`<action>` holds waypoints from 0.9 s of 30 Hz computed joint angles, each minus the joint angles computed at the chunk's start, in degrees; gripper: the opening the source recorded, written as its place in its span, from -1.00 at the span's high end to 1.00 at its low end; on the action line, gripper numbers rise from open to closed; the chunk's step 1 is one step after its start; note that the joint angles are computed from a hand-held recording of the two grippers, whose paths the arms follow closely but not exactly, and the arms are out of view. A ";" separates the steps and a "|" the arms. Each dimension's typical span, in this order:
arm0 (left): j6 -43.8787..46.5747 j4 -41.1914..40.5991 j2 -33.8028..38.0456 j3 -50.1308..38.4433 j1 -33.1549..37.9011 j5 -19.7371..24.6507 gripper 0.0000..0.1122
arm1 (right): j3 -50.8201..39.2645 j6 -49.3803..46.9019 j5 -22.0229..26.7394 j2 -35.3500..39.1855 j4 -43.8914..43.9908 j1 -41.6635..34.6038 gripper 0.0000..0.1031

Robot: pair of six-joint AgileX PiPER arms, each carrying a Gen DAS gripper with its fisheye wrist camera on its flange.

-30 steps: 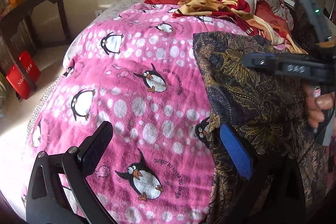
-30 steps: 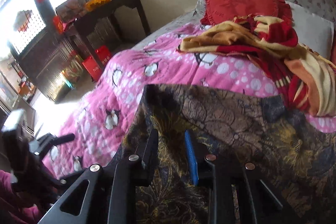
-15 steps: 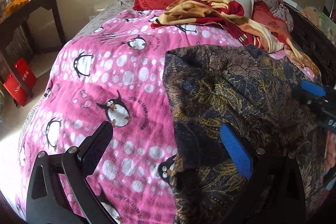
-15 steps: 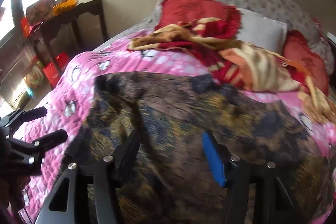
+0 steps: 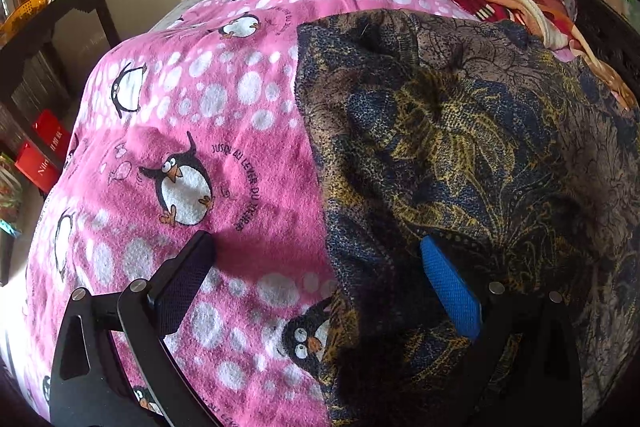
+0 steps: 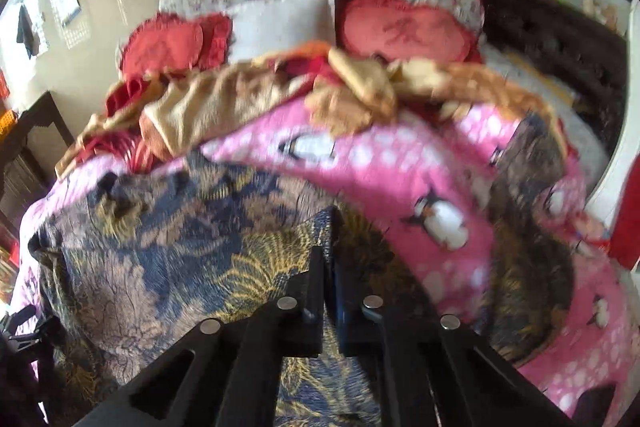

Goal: Fold small clothes

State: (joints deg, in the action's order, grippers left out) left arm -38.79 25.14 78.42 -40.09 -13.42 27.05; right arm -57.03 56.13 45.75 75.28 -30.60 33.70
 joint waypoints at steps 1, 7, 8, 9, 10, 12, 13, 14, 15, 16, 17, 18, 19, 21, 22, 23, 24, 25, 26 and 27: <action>-0.78 0.84 0.27 0.02 -0.10 -0.22 -0.83 | 0.65 0.70 -0.21 -0.83 0.23 -0.59 0.93; -0.58 1.15 -1.68 -0.35 -0.04 1.46 -0.83 | 0.72 2.69 2.88 1.86 0.20 1.31 0.93; -0.99 1.73 -2.61 -0.60 0.00 1.96 -0.83 | 0.78 3.38 3.60 0.71 -0.34 2.12 0.80; -0.45 1.57 -3.55 -1.01 0.30 2.25 -0.83 | 0.45 4.15 4.69 -0.44 -0.53 3.16 0.48; 0.44 1.12 -4.33 -1.61 0.70 2.27 -0.83 | 0.27 4.79 5.77 -1.90 -0.62 4.33 0.27; 1.98 0.40 -4.80 -3.37 1.32 2.23 -0.83 | 0.46 7.65 8.72 -4.88 -3.38 7.86 0.06; 2.06 0.46 -4.33 -4.44 1.44 2.25 -0.83 | 0.64 8.45 9.03 -5.26 -4.73 8.20 0.06; 2.11 0.35 -3.44 -5.66 1.60 2.32 -0.83 | 0.90 9.87 10.73 -6.47 -5.93 9.78 0.06; 2.83 -0.58 -2.18 -7.03 1.92 2.32 -0.83 | 1.30 9.44 10.13 -7.09 -5.37 9.06 0.06; 4.22 -2.26 -0.68 -8.53 2.39 2.15 -0.83 | 1.92 8.53 8.93 -7.99 -3.56 8.23 0.07; 5.04 -3.47 0.84 -9.83 2.57 1.95 -0.83 | 2.40 6.86 7.16 -8.31 -1.00 6.79 0.13; 4.95 -3.78 2.29 -10.95 2.33 2.12 -0.83 | 3.01 5.59 5.96 -8.41 1.18 6.15 0.23; 4.02 -3.35 3.32 -11.81 1.56 2.93 -0.83 | 3.28 5.44 6.10 -7.72 1.65 6.49 0.27; 2.84 -2.47 5.76 -12.53 0.75 3.23 -0.83 | 3.64 6.22 6.66 -5.65 0.56 7.60 0.32; 1.38 -0.94 6.58 -12.21 0.19 3.09 -0.83 | 4.13 6.73 6.33 -4.86 0.14 8.07 0.32; -0.47 1.13 7.94 -12.52 -0.58 3.58 -0.83 | 4.79 7.40 5.96 -4.04 -0.31 8.45 0.32; -2.12 2.74 8.94 -12.58 -1.27 3.92 -0.83 | 5.51 7.74 5.42 -3.12 -0.60 8.30 0.32; -3.06 3.39 9.42 -12.50 -1.56 3.70 -0.83 | 6.16 7.66 4.82 -2.23 -0.45 7.87 0.32; -4.51 4.35 9.31 -12.16 -1.84 3.50 -0.83 | 7.05 7.35 3.33 -2.20 0.31 6.94 0.32; -5.54 5.11 9.10 -12.03 -2.15 3.70 -0.83 | 7.78 7.79 2.24 -2.77 0.87 6.12 0.32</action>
